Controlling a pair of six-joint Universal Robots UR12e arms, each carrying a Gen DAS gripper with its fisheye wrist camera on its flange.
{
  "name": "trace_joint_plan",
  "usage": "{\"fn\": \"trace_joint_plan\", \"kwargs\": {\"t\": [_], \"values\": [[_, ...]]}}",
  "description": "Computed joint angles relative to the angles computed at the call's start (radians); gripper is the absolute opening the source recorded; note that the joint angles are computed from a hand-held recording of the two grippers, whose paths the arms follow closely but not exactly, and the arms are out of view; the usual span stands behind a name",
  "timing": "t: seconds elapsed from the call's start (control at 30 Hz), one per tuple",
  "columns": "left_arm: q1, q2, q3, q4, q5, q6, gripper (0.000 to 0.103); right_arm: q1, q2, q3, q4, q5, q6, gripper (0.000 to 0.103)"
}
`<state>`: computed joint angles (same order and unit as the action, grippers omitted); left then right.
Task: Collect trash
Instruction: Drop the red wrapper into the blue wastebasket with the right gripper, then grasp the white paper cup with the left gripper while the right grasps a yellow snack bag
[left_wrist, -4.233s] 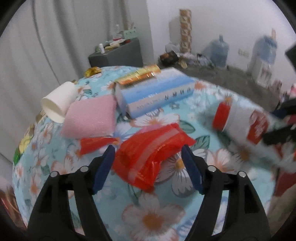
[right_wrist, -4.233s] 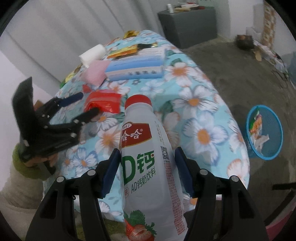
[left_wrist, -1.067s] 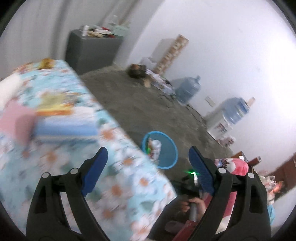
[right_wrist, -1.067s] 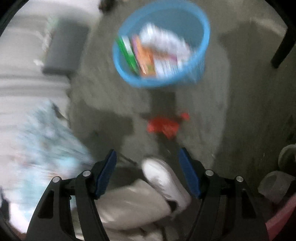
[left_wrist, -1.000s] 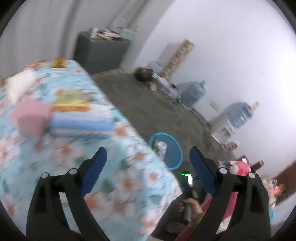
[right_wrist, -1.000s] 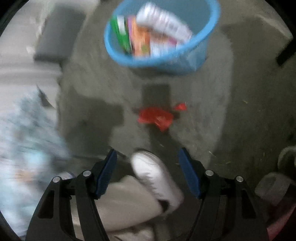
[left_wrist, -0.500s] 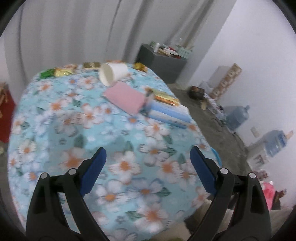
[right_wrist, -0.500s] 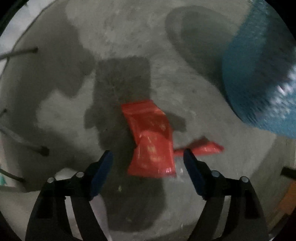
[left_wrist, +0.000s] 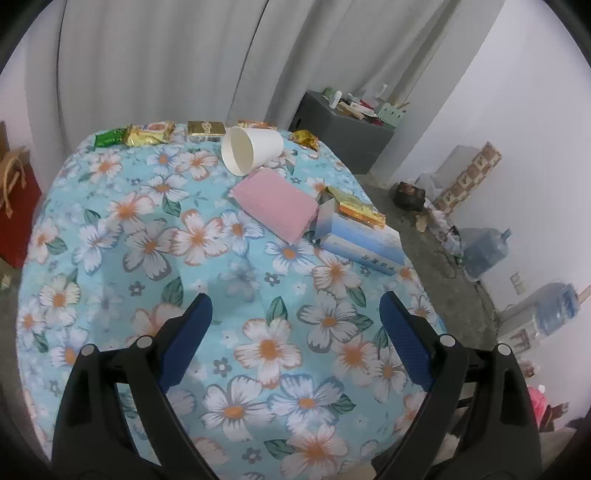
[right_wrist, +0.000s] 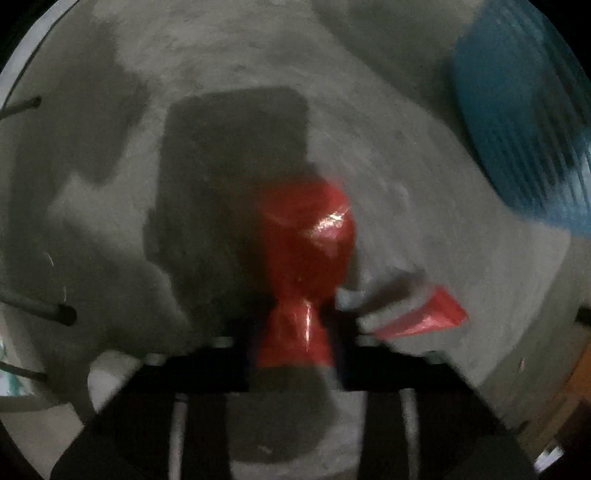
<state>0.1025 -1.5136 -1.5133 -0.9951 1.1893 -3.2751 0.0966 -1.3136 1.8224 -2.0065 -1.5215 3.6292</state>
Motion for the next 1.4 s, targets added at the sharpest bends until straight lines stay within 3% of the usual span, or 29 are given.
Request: {"fn": "trace_joint_plan", "kwargs": {"t": [0.17,0.27,0.4,0.5,0.6,0.73,0.8,0.83,0.87,0.9,0.97,1.0,1.1,1.3,1.4], "values": [[0.015,0.005,-0.022,0.049,-0.046,0.01,0.087,-0.051,-0.177,0.14,-0.099,0.087,0.166,0.01],[0.023,0.007,-0.026,0.062,-0.072,0.014,0.088,-0.09,-0.349,0.217,-0.188,0.098,0.287,0.01],[0.038,0.012,-0.044,0.094,-0.117,0.01,0.087,-0.096,-0.459,0.204,-0.296,0.04,0.245,0.01],[0.048,0.018,-0.062,0.109,-0.146,0.001,0.088,-0.115,-0.469,0.147,-0.349,-0.034,0.201,0.01],[0.062,0.03,-0.08,0.115,-0.18,-0.008,0.087,-0.165,-0.432,0.098,-0.368,-0.041,0.235,0.011],[0.071,0.049,-0.11,0.158,-0.167,-0.008,0.088,-0.252,-0.358,0.049,-0.257,0.013,0.349,0.022],[0.074,0.056,-0.122,0.177,-0.159,-0.016,0.087,-0.295,-0.348,0.066,-0.29,0.112,0.395,0.04],[0.075,0.06,-0.126,0.18,-0.156,-0.016,0.087,-0.303,-0.345,0.062,-0.276,0.121,0.412,0.05],[0.076,0.063,-0.129,0.184,-0.156,-0.015,0.087,-0.31,-0.343,0.053,-0.261,0.113,0.437,0.051],[0.077,0.066,-0.134,0.189,-0.158,-0.011,0.088,-0.312,-0.347,0.052,-0.26,0.106,0.445,0.053],[0.078,0.072,-0.14,0.197,-0.157,0.002,0.088,-0.308,-0.358,0.049,-0.251,0.077,0.458,0.069],[0.08,0.073,-0.141,0.199,-0.158,0.006,0.088,-0.306,-0.362,0.045,-0.242,0.059,0.458,0.071],[0.088,0.076,-0.146,0.209,-0.179,0.012,0.087,-0.297,-0.379,0.049,-0.234,0.064,0.459,0.073],[0.099,0.089,-0.162,0.228,-0.197,0.018,0.087,-0.287,-0.428,0.097,-0.346,0.082,0.527,0.074],[0.101,0.094,-0.166,0.234,-0.182,0.028,0.088,-0.257,-0.455,0.087,-0.431,0.137,0.503,0.074]]}}
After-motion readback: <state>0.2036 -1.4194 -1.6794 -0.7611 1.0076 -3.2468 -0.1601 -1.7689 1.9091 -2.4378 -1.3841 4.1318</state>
